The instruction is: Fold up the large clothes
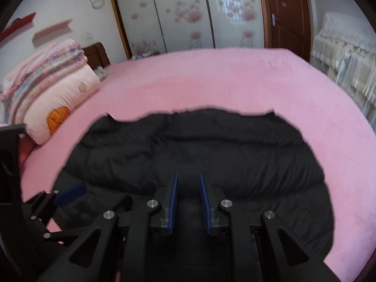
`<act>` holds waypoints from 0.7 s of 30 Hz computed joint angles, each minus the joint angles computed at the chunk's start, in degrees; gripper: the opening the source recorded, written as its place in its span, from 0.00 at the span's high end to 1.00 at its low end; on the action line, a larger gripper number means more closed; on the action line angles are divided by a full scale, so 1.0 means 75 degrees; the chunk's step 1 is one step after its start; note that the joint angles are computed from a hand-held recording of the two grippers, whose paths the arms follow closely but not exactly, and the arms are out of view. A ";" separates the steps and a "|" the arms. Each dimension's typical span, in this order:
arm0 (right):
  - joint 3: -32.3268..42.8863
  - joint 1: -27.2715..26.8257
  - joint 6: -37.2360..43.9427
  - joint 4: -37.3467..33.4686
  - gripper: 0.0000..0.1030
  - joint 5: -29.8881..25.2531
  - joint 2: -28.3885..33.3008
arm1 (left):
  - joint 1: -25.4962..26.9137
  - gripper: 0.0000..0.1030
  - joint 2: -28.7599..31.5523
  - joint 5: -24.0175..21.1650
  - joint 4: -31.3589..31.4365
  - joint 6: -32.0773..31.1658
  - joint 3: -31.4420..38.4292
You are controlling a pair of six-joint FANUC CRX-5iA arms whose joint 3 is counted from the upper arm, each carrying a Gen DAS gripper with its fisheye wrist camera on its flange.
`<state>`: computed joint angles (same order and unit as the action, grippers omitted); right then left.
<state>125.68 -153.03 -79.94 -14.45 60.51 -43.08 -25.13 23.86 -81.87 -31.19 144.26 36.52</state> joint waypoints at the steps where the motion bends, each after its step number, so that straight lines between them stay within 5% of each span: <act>1: -0.0003 -0.0009 -0.0052 0.0095 0.82 0.0037 -0.0037 | 0.0021 0.25 -0.0023 0.0074 -0.0017 0.0009 -0.0088; 11: 0.1147 -0.0559 -0.0656 0.0935 0.82 -0.0813 0.0443 | 0.0403 0.16 -0.0816 0.0651 -0.0033 0.0318 -0.1461; 21: 0.1430 -0.0725 -0.0792 0.1429 0.82 -0.0876 0.0641 | 0.0566 0.16 -0.1418 0.0450 -0.0182 0.0765 -0.2253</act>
